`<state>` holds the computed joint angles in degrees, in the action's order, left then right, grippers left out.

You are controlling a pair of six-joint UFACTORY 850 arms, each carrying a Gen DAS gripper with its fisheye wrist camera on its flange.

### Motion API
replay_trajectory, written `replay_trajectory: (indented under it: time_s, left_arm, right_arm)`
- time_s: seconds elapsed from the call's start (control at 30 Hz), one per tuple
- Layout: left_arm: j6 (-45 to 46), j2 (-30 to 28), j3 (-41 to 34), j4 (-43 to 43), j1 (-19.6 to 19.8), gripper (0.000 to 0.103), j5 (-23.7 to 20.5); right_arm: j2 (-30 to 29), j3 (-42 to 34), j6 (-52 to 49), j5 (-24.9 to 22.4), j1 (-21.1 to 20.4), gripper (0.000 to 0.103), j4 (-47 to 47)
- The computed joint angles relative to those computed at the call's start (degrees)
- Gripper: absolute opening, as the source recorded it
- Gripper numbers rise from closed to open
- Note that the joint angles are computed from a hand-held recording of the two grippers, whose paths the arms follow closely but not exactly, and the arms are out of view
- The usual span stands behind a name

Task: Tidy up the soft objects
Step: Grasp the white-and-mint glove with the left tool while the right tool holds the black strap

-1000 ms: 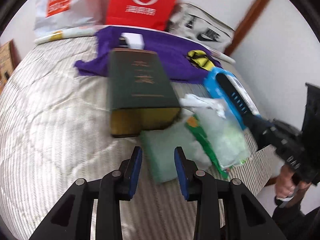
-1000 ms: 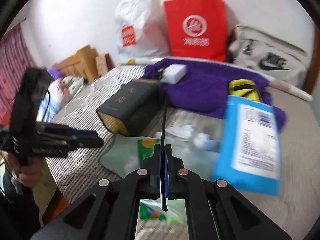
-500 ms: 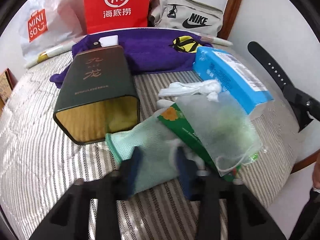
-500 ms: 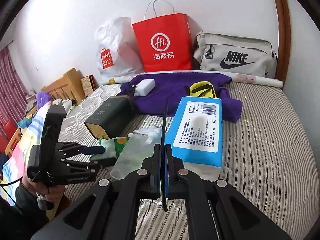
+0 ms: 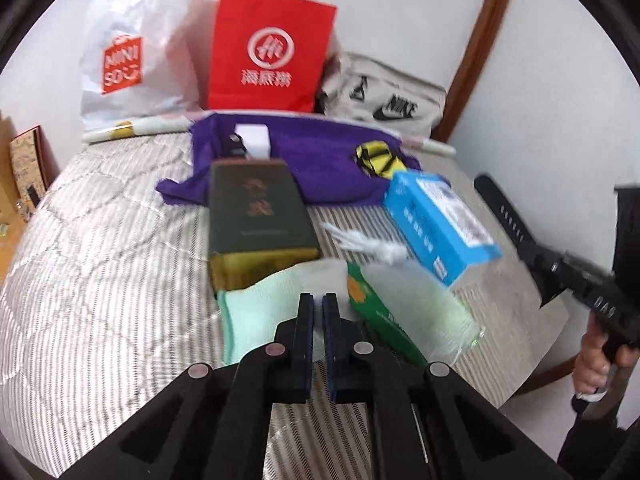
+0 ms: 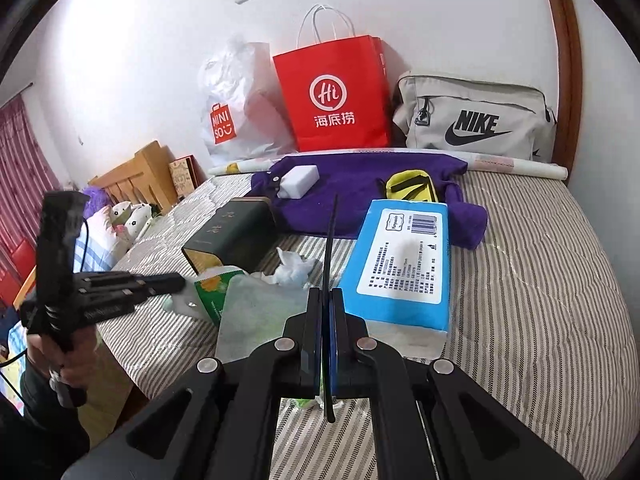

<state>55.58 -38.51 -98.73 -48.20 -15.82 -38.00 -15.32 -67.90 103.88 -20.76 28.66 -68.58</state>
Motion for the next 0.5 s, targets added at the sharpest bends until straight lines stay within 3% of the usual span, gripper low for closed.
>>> replay_trajectory:
  time_s: [0.5]
  left_arm:
    - [1.5, 1.8, -0.1, -4.3, 1.6, 0.005, 1.8]
  right_arm:
    - [1.0, 0.2, -3.2, -3.1, 0.6, 0.003, 3.0]
